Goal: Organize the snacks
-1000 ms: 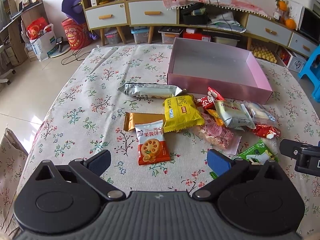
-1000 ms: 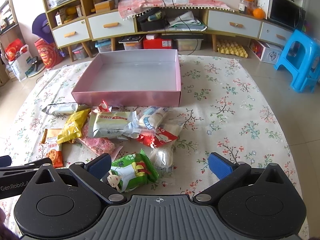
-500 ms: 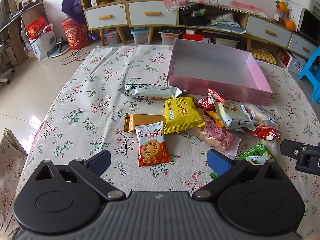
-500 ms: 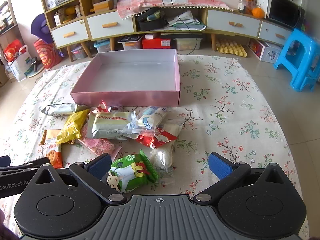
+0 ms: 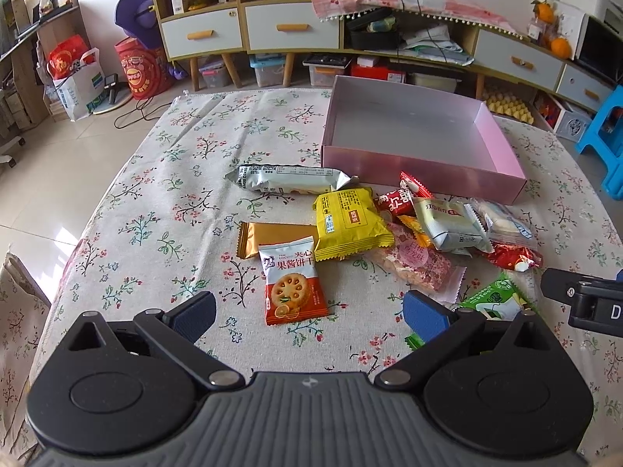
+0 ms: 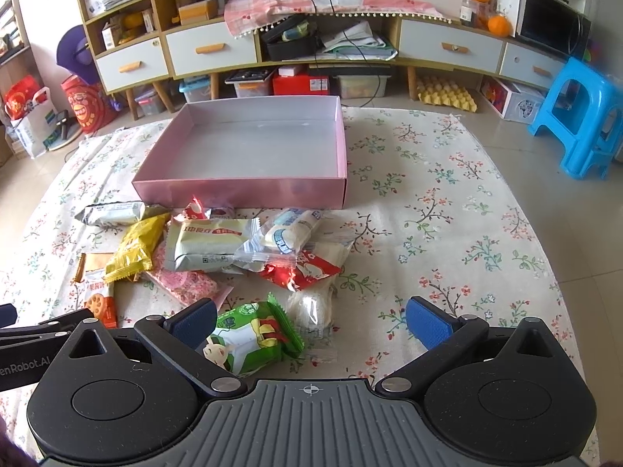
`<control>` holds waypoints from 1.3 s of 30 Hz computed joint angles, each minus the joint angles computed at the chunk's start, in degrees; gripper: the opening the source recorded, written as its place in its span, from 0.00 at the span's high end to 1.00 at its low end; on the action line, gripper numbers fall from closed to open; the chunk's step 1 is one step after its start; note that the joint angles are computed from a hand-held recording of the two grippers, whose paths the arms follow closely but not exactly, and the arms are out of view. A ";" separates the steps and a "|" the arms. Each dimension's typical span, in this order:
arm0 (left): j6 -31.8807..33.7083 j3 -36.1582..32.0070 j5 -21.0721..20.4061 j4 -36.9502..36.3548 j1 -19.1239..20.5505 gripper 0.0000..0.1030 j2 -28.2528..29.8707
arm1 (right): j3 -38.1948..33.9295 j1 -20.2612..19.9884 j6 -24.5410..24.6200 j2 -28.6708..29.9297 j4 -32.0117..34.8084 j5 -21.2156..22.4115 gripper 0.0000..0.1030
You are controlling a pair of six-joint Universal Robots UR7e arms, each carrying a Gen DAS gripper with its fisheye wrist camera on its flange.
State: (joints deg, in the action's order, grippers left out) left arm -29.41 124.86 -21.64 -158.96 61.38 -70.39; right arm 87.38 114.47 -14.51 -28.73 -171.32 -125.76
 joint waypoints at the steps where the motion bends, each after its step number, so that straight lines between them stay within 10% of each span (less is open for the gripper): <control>1: 0.08 -0.01 -0.11 -0.11 0.01 0.00 0.01 | 0.03 0.02 -0.13 0.02 -0.12 -0.04 0.00; 39: 2.14 0.12 -0.60 -1.68 0.10 0.00 -0.16 | -0.47 0.16 -1.50 0.75 -1.13 -1.05 0.00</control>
State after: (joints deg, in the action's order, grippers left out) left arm -27.27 124.98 -22.24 -160.64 61.48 -70.55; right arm 86.91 114.63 -16.01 -27.98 -172.45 -126.81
